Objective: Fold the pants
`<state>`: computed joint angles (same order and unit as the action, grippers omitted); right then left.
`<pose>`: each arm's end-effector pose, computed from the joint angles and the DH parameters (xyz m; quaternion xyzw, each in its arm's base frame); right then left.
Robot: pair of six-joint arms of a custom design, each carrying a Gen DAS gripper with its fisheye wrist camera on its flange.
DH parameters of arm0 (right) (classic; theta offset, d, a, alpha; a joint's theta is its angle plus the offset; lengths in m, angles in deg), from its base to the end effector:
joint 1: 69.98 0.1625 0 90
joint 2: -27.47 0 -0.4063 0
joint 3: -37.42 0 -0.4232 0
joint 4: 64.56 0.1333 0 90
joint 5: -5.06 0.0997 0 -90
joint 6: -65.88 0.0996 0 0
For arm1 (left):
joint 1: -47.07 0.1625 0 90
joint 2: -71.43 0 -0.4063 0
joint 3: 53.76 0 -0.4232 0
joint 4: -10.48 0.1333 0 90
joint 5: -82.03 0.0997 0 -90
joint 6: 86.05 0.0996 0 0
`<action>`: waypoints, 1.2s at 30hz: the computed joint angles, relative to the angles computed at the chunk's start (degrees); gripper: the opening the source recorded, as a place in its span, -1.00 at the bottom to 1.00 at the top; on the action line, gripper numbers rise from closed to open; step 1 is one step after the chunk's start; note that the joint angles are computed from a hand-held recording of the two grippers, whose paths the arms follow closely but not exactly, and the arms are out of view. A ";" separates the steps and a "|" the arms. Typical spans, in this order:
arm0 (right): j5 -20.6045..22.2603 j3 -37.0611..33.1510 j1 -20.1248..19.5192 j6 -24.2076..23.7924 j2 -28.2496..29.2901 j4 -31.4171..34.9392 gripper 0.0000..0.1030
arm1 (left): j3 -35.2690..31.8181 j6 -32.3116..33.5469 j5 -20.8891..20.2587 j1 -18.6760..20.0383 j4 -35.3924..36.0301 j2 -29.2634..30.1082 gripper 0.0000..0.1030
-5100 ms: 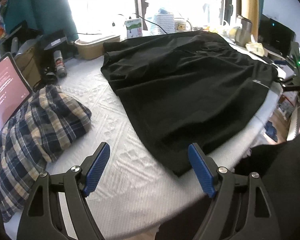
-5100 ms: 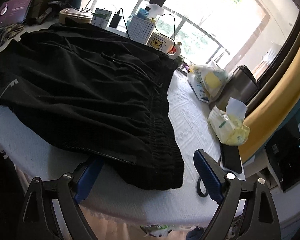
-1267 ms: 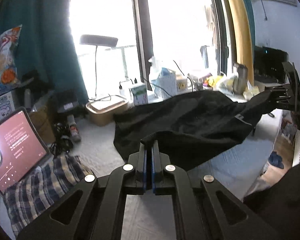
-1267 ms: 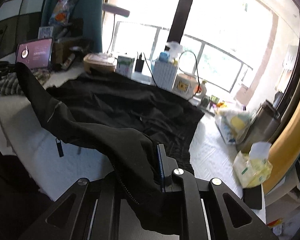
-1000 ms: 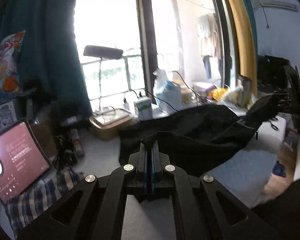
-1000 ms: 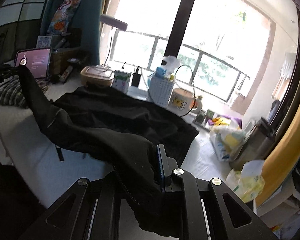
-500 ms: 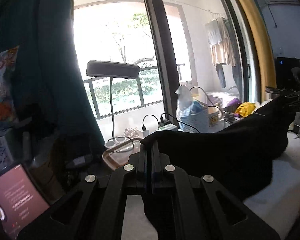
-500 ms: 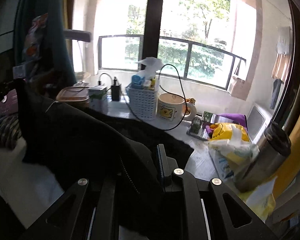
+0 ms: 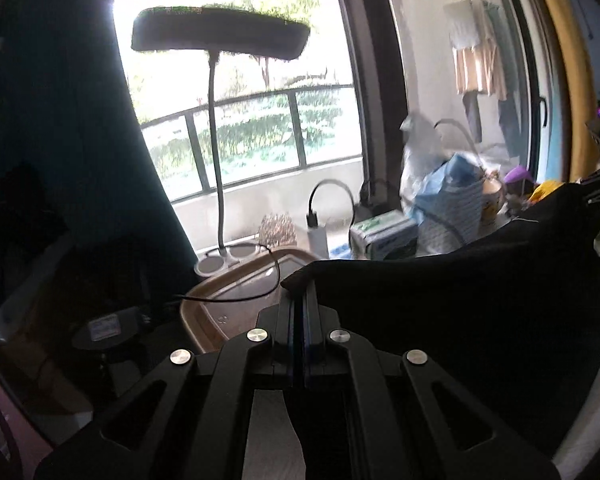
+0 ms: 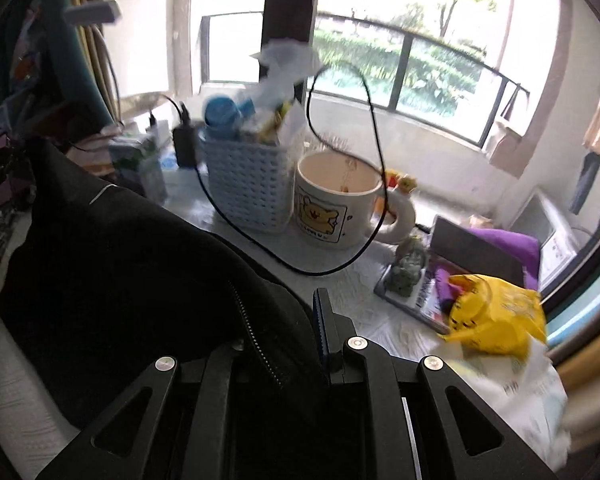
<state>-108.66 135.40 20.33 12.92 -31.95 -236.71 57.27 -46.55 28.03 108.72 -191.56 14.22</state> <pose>0.0969 -0.6722 0.2512 0.3392 -0.8465 0.2411 0.3322 -0.1117 -0.6111 0.2048 0.3390 0.7734 -0.4343 0.3137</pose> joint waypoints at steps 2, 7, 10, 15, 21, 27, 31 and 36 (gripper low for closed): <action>-0.87 -3.06 -0.36 0.27 2.32 2.28 -0.72 | -1.42 -0.71 1.12 0.58 2.22 1.15 -0.97; -3.39 -9.40 -1.28 2.68 6.78 8.90 -0.70 | -3.99 -4.13 1.93 1.36 9.69 2.11 -0.93; -4.02 -11.85 -1.30 4.87 8.09 10.61 -0.25 | -3.89 -4.55 3.22 1.24 9.17 1.99 -0.37; -3.16 -12.15 -1.20 7.59 7.72 5.60 0.85 | -3.65 -5.62 5.05 1.26 5.44 1.09 -0.06; -2.99 -8.15 0.66 4.36 6.95 -2.21 0.85 | 0.31 -6.57 5.73 0.20 5.82 -1.99 -0.04; -12.02 -11.67 2.84 -1.37 11.04 -5.70 0.85 | 5.53 -5.71 4.11 -1.60 10.01 -4.20 -0.02; -19.42 -13.05 2.86 -6.75 13.82 -3.88 0.85 | 6.30 -8.32 3.93 -1.31 13.85 -4.66 -0.02; -17.49 -6.87 3.26 -6.66 9.43 -4.91 0.85 | 7.65 -12.46 3.37 -0.86 16.59 -6.75 -0.02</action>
